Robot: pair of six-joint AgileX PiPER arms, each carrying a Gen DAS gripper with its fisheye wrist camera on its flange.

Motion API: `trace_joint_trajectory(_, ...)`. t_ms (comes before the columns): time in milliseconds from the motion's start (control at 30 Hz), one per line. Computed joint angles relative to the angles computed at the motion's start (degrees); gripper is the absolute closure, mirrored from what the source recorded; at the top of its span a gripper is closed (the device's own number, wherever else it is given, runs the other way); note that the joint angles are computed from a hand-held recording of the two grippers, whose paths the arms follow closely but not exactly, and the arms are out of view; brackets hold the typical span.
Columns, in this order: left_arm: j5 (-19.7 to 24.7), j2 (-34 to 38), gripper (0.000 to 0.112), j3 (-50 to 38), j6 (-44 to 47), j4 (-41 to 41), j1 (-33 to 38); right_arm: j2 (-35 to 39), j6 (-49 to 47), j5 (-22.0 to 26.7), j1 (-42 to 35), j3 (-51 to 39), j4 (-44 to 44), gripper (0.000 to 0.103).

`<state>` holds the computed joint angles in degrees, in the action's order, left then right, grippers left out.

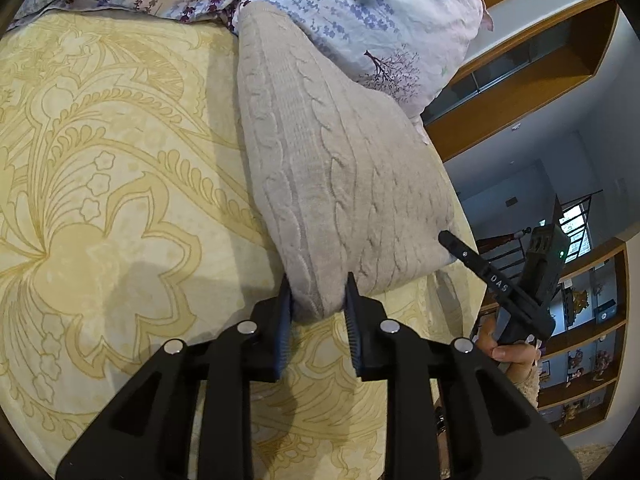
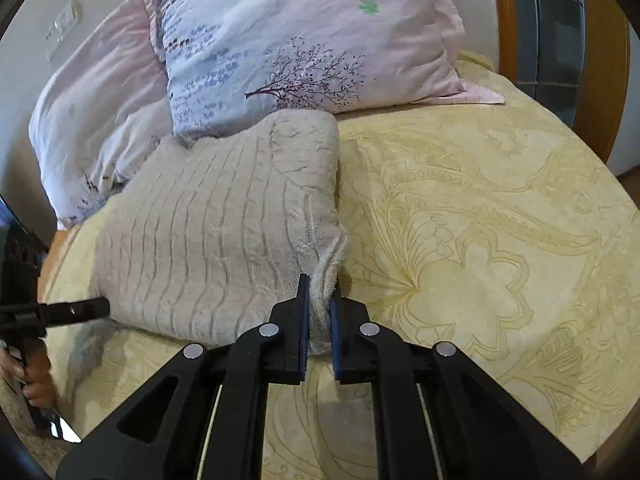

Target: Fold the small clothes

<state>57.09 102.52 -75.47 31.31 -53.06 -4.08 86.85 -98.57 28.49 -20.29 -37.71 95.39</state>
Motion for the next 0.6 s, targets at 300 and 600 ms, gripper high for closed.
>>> trace_joint_trajectory(300,-2.91,-2.26,0.043,-3.22,-1.66,2.34,0.95,2.99,19.79,18.09,-9.19,-10.74,-11.42,0.048)
trace_joint_trajectory(600,-4.06,8.90,0.039,-22.27,-19.32,18.02,-4.52,20.35,45.58,17.52,-3.15,-35.47,-23.63,0.049)
